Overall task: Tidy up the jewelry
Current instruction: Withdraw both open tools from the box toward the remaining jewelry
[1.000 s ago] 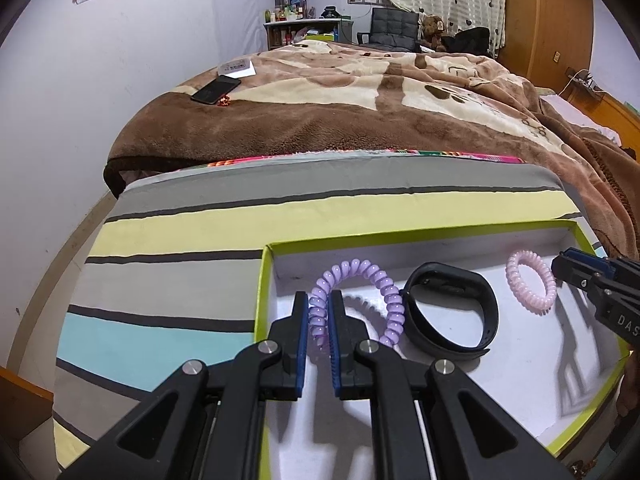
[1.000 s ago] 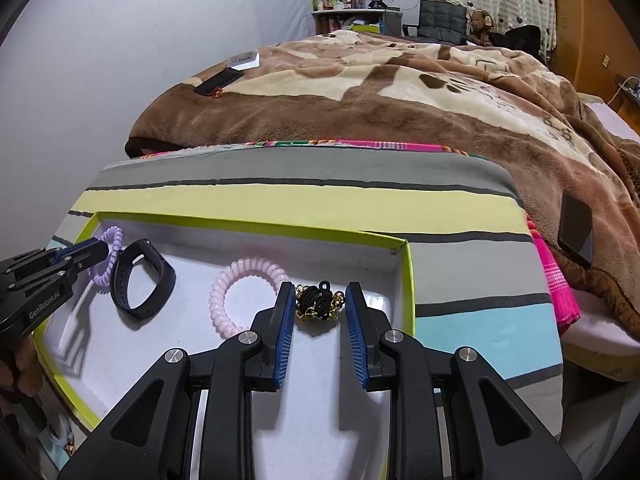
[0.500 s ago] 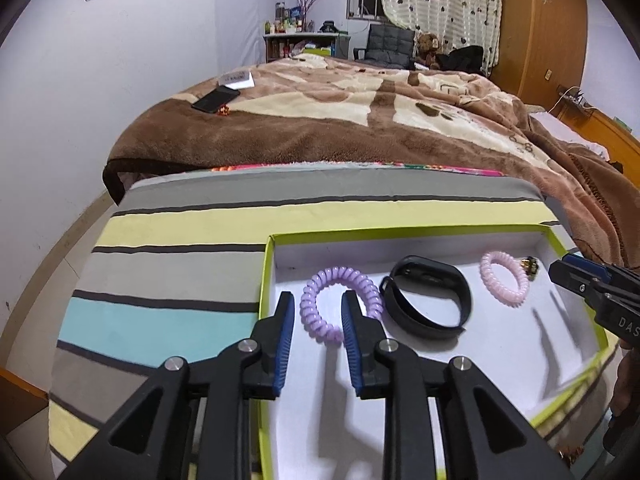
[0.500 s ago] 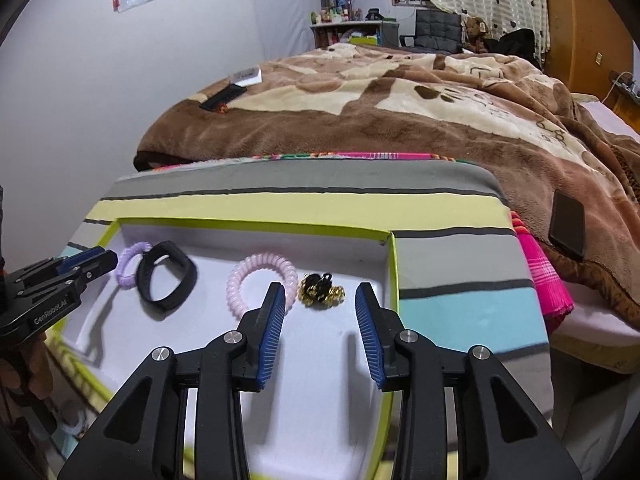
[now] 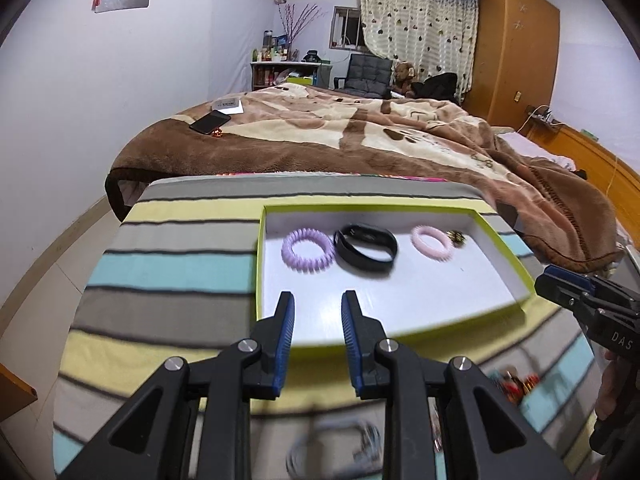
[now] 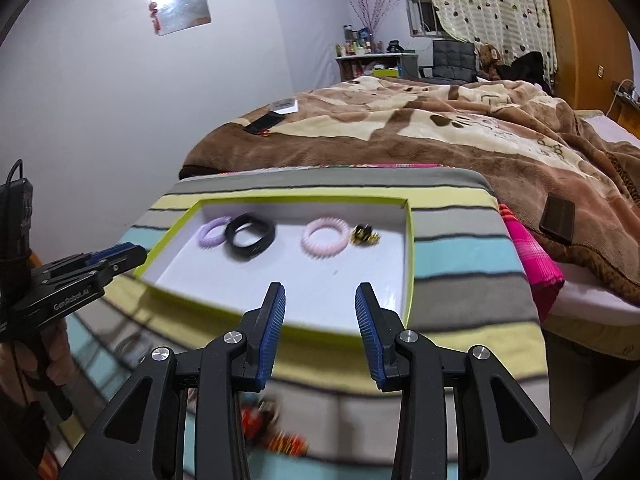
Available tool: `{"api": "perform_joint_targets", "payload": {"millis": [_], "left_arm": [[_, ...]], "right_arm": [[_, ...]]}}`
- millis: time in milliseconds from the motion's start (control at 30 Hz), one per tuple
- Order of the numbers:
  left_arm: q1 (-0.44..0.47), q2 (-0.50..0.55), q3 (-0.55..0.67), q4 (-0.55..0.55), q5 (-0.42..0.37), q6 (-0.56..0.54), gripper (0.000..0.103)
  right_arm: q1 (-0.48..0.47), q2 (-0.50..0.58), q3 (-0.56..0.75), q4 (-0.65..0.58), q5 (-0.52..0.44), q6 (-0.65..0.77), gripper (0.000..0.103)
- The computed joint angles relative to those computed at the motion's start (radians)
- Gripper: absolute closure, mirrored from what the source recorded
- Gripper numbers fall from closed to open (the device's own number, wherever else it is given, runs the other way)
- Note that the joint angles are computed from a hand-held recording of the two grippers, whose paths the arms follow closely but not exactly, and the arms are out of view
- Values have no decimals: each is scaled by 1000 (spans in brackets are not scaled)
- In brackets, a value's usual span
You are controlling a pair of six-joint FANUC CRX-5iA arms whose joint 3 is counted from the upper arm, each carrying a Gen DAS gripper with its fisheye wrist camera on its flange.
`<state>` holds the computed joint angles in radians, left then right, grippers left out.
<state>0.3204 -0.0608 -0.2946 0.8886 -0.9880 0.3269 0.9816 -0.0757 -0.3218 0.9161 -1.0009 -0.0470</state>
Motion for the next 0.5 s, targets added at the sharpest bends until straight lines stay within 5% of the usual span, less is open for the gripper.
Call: {"api": "perform_joint_targets", "payload": {"millis": [500], "left_arm": [[164,-180,-196,57,-157,-152,78]], "right_arm": [[220,-55,-91,19,-138,-164,65]]}}
